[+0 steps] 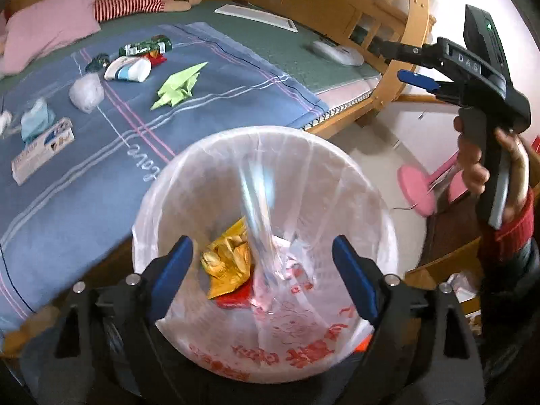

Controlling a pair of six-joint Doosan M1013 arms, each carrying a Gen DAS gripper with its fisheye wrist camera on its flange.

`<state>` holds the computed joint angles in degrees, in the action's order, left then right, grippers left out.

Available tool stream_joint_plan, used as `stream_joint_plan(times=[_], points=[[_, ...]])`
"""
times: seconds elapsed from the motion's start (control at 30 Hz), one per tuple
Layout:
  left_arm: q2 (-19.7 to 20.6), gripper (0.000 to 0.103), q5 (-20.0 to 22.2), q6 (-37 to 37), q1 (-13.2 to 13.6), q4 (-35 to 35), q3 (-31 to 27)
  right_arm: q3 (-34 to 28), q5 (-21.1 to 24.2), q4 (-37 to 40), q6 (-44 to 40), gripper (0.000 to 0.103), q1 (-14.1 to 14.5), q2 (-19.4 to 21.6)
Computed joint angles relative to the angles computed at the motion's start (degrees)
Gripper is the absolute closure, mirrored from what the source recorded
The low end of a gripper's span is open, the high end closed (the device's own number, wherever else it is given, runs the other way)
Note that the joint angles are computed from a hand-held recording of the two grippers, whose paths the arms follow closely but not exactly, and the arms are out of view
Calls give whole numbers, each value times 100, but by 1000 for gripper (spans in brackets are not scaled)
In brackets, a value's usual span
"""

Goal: Collect trash
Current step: 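Carry the wrapper and chip bag to the white bin and release both, then grasp the white-blue ointment box with the left tool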

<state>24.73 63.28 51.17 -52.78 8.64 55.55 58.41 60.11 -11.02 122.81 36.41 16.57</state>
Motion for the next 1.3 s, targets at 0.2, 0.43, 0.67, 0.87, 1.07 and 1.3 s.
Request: stream_joint_plan(times=[0.2,0.43,0.67,0.87,1.07,1.3], points=[[-108,4,605,-826,260,1526,11,72,210,339,-15,12,-104,65],[-77,4,1067,-2235,1298,1713,263,-329,821,774,-363,12,-49,513],[275,4,878,-1069,1743,1314,57,-1335,1574,877,-504,12,80,1283],[677,4,1144,769,1695,783,-354,-2036,1689,1153,-591,12,185,1720],[834,4,1664,1152,1513,1372,-494,-2167,1864,889,-768,12,322,1785],[714,27,1444,249,1604,1290,-303,-1827,1775,790,-500,12,278,1555]])
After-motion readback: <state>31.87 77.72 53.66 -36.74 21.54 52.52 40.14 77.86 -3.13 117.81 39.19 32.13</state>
